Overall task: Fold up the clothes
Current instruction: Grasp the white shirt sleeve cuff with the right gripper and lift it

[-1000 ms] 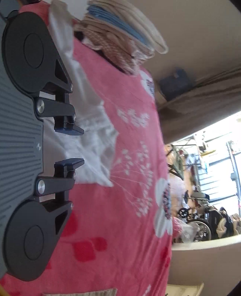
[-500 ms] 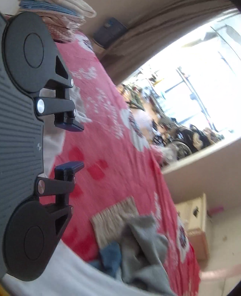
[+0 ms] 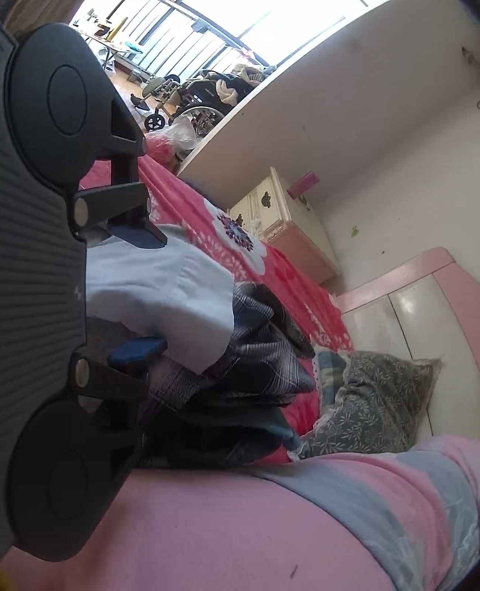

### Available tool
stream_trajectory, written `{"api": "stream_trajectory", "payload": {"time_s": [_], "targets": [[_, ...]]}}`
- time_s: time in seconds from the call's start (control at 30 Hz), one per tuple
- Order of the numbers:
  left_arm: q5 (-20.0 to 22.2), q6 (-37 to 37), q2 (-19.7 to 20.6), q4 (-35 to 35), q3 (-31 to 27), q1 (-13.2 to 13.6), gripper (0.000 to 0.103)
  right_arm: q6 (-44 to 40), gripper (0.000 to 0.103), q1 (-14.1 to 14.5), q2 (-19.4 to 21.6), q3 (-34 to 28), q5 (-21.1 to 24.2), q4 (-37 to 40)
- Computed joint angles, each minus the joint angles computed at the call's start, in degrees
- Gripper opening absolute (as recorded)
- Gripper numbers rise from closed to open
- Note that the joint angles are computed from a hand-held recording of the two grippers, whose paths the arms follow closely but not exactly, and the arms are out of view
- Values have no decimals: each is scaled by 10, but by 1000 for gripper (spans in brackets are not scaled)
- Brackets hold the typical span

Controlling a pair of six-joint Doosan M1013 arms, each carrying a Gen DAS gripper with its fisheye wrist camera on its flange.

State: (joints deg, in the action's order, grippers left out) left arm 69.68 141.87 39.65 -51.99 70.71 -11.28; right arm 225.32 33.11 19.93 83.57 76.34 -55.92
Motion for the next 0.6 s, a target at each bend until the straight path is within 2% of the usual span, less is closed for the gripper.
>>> {"api": "stream_trajectory", "payload": {"time_s": [0.13, 0.23, 0.3, 0.33, 0.4, 0.6], "targets": [[-6, -3, -3, 3, 3, -1, 27, 29, 56, -11, -6, 21, -6, 1], [-13, -4, -5, 7, 6, -3, 27, 38, 51, -14, -13, 37, -25, -18], [-17, -5, -6, 9, 7, -4, 27, 28, 38, -13, -15, 40, -30, -23], [-19, -6, -7, 10, 8, -4, 27, 22, 36, -13, -16, 41, -35, -24], [-22, -7, -8, 13, 9, -6, 27, 14, 17, -12, -18, 42, -45, -29], [-29, -8, -11, 17, 12, -8, 27, -31, 7, 5, -20, 26, -40, -67]]}}
